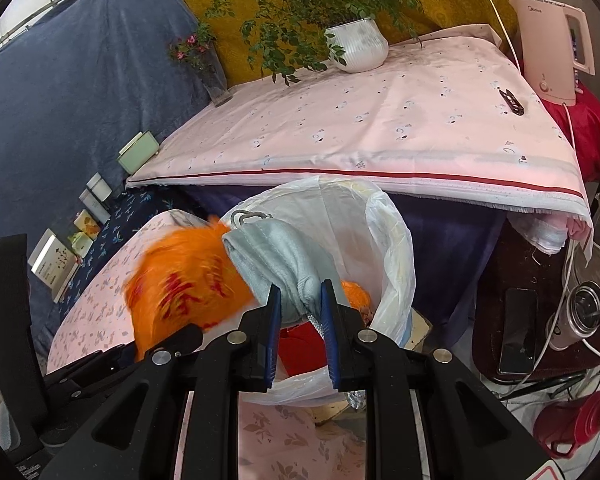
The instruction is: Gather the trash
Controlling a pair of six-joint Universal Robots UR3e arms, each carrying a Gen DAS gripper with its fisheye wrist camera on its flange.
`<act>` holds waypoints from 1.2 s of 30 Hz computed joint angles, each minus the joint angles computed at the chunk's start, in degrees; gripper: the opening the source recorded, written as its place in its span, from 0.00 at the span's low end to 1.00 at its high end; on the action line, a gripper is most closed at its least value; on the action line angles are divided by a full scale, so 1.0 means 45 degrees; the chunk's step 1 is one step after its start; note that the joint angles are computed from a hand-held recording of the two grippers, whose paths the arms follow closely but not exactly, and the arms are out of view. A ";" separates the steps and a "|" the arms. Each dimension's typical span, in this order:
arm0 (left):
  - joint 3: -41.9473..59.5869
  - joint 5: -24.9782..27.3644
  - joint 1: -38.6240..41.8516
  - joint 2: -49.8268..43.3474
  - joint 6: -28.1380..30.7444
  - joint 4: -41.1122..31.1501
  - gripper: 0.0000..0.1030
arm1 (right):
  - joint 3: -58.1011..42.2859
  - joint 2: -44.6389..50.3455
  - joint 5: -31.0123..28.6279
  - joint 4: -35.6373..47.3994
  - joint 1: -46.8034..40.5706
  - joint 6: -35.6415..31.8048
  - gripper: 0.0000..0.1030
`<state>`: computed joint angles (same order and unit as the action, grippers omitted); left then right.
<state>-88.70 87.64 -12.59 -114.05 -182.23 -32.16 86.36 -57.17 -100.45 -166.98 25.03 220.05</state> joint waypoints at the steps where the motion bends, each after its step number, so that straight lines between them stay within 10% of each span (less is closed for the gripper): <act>1: -0.0004 0.0016 -0.0010 0.0000 -0.0027 0.0036 0.43 | -0.0035 0.0026 0.0029 0.0016 -0.0017 -0.0016 0.18; 23: -0.1257 -0.0042 0.0882 0.0771 -0.0007 0.0789 0.48 | -0.3182 0.1422 -0.0184 0.1807 0.0483 -0.0867 0.19; 36: -0.2133 -0.0118 0.1609 0.1348 -0.0019 0.1320 0.56 | -0.4856 0.2147 -0.0471 0.2774 0.0733 -0.0837 0.38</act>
<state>-98.30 87.11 -5.35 -107.98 -182.32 -26.22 64.51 -47.50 -102.56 -154.49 28.33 216.29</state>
